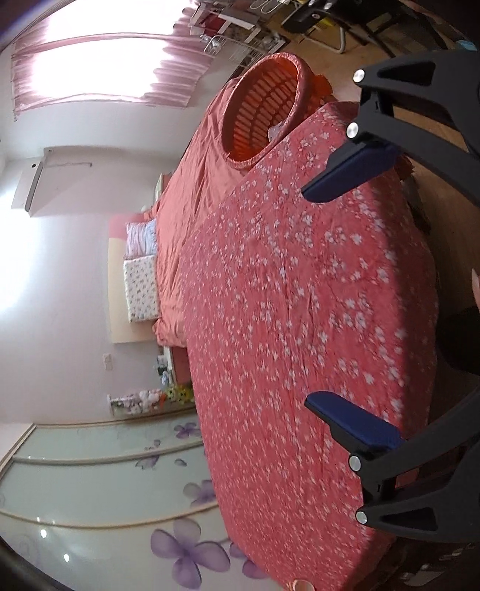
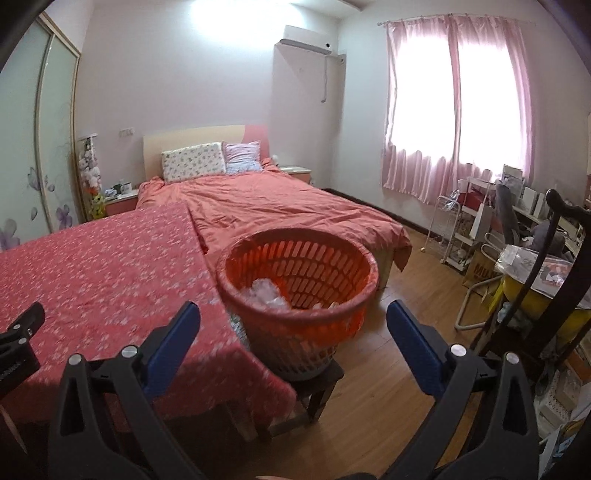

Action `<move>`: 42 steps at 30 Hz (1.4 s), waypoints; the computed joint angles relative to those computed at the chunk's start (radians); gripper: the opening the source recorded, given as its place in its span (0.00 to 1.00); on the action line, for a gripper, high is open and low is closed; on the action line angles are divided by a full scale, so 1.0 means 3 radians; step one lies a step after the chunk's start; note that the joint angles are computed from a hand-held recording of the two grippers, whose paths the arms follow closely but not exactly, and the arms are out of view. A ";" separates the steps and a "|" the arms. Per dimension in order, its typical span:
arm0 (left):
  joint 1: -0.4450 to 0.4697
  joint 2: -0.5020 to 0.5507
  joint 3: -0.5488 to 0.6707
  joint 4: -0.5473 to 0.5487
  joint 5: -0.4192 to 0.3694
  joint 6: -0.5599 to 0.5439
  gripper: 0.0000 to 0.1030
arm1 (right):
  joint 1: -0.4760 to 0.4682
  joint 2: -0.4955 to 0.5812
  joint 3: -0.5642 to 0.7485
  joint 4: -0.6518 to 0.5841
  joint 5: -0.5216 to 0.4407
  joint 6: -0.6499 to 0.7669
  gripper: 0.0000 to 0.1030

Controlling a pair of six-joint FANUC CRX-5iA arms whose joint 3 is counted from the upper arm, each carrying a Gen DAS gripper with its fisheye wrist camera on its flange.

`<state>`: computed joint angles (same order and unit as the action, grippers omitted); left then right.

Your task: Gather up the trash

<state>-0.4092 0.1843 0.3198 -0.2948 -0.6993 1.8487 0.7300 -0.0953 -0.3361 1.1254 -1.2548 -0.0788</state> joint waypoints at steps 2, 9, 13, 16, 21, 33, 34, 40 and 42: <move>-0.0020 -0.0052 -0.0044 -0.0072 0.0010 0.0094 0.98 | 0.0059 0.0007 0.0014 0.0001 -0.0047 -0.0008 0.96; -0.0068 -0.0231 -0.0203 -0.0343 0.0118 0.0418 0.98 | 0.0247 0.0063 0.0037 0.0094 -0.0238 -0.0019 0.96; -0.0049 -0.0280 -0.0273 -0.0299 0.0123 0.0434 0.98 | 0.0297 0.0073 0.0041 0.0097 -0.0287 -0.0044 0.96; -0.0049 -0.0290 -0.0291 -0.0294 0.0104 0.0444 0.98 | 0.0323 0.0069 0.0040 0.0067 -0.0294 -0.0051 0.96; -0.0046 -0.0310 -0.0327 -0.0259 0.0095 0.0449 0.98 | 0.0342 0.0086 0.0060 0.0008 -0.0313 -0.0029 0.96; -0.0044 -0.0280 -0.0287 -0.0202 0.0012 0.0402 0.98 | 0.0304 0.0111 0.0106 -0.0077 -0.0306 0.0010 0.96; -0.0043 -0.0277 -0.0284 -0.0192 0.0007 0.0396 0.98 | 0.0300 0.0114 0.0109 -0.0080 -0.0301 0.0016 0.96; -0.0032 -0.0269 -0.0273 -0.0152 -0.0012 0.0367 0.98 | 0.0290 0.0126 0.0124 -0.0099 -0.0287 0.0037 0.96; -0.0028 -0.0259 -0.0269 -0.0113 -0.0020 0.0343 0.98 | 0.0290 0.0129 0.0123 -0.0099 -0.0283 0.0034 0.96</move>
<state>-0.4175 0.1066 0.2390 -0.3287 -0.7052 1.9517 0.8169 -0.0567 -0.2992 1.0959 -1.3396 -0.0684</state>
